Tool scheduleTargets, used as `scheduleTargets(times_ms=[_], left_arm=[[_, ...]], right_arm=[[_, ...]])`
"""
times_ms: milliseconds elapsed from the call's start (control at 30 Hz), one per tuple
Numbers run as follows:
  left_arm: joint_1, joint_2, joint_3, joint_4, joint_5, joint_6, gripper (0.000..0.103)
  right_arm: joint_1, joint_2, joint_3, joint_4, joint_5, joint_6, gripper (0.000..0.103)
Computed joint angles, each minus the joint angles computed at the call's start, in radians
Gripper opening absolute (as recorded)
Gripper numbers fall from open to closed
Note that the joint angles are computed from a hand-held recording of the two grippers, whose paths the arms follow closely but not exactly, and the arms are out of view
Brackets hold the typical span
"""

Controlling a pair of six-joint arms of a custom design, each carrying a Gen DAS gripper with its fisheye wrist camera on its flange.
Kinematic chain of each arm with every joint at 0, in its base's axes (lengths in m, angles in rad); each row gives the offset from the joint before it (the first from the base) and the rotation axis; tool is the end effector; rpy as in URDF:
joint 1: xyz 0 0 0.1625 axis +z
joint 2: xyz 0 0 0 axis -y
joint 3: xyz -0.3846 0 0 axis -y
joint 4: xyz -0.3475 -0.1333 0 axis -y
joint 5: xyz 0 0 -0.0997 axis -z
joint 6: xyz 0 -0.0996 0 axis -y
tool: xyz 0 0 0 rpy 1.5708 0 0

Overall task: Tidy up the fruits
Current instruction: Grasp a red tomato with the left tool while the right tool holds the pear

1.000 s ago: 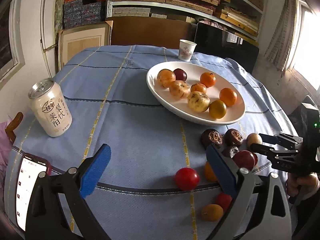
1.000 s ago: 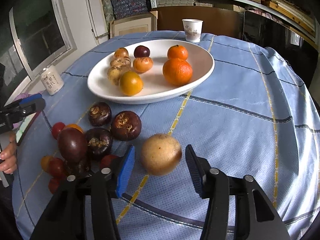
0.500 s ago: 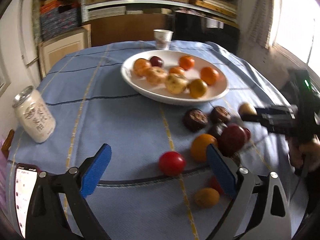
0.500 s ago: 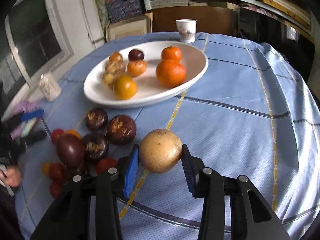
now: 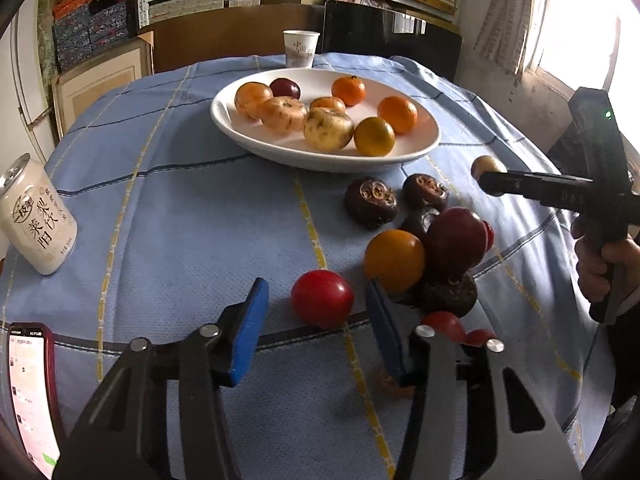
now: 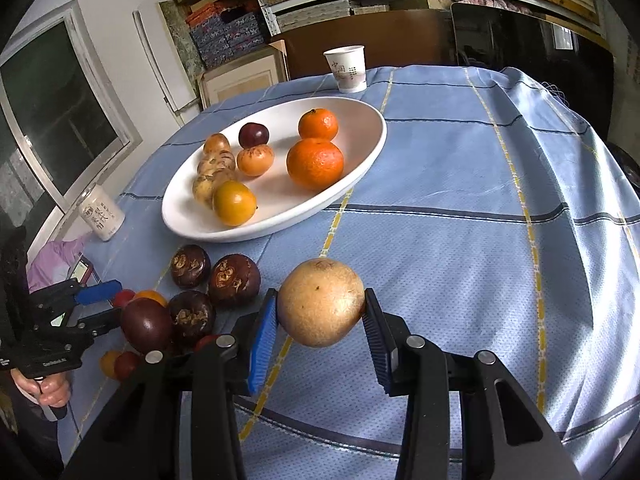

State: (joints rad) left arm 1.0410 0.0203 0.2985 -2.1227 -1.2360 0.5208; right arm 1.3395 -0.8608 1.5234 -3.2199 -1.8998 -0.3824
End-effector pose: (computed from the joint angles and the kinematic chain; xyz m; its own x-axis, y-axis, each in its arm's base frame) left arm -0.2778 -0.8029 -0.0227 -0.4956 0.7750 -0.3922 0.8511 0.5234 -0.0413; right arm -0.0525 -0.6639 0.2716 -0.8445 0.2443 0.4766 -0.2034 0.6770 -0.7074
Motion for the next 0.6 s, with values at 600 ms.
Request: scheduleTargets(times_ms=[600], left_arm=[[-0.001, 0.049, -0.084, 0.062, 0.019, -0.002, 0.035]], right_arm=[[0.001, -0.008, 0.013, -0.009, 0.008, 0.001, 0.043]])
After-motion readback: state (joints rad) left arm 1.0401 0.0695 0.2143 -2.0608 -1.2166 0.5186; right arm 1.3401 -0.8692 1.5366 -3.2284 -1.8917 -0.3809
